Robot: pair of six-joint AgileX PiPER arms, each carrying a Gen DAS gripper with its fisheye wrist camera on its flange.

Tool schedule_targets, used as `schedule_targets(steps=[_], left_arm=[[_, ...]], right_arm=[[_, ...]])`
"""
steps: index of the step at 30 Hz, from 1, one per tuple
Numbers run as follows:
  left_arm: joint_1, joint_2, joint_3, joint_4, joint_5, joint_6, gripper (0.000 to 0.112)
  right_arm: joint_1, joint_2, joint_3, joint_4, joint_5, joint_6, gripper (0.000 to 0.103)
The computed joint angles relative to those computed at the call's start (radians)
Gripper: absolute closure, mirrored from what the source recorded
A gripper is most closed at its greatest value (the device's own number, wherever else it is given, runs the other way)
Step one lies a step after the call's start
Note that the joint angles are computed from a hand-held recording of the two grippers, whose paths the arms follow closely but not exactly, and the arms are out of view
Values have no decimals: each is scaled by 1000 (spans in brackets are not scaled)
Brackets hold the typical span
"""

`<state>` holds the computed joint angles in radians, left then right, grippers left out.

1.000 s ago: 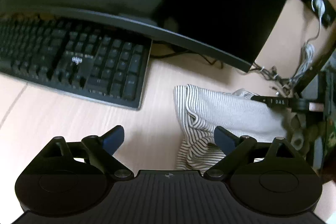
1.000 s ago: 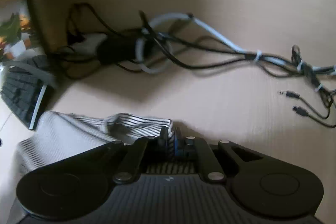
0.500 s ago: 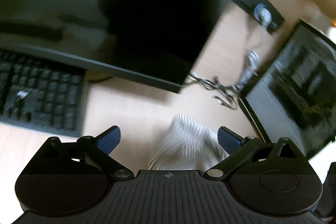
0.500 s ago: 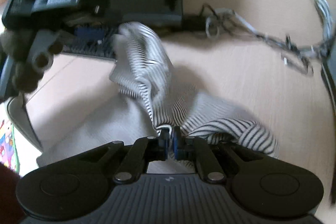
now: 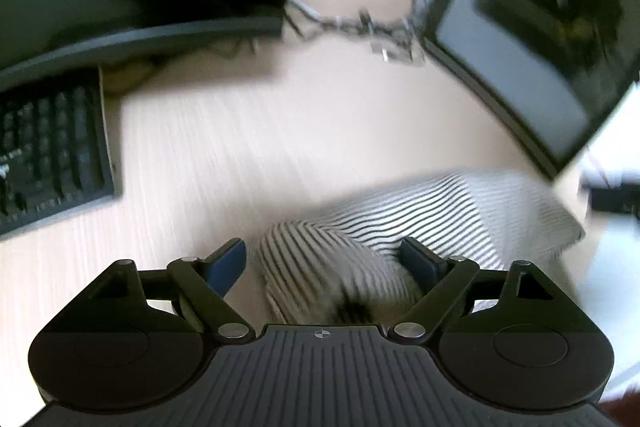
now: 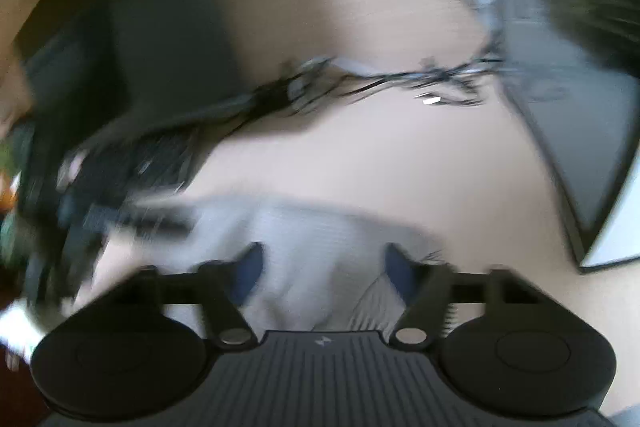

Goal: Fold clothes

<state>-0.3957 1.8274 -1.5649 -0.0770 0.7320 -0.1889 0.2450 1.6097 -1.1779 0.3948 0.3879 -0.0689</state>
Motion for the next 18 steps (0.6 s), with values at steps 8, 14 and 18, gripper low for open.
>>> schedule_targets(steps=[8,14,18], left_arm=[[98,-24,17,-238,38,85,16],[143,61,-67,-381,111,48,17],[133,122,-132,-348,109,-9,23]], right_arm=[[-51,195,-120,37,107,176,31],[-39,264,-146,191,115,-24,40],[-54,305,-197,286,137,-153,64]])
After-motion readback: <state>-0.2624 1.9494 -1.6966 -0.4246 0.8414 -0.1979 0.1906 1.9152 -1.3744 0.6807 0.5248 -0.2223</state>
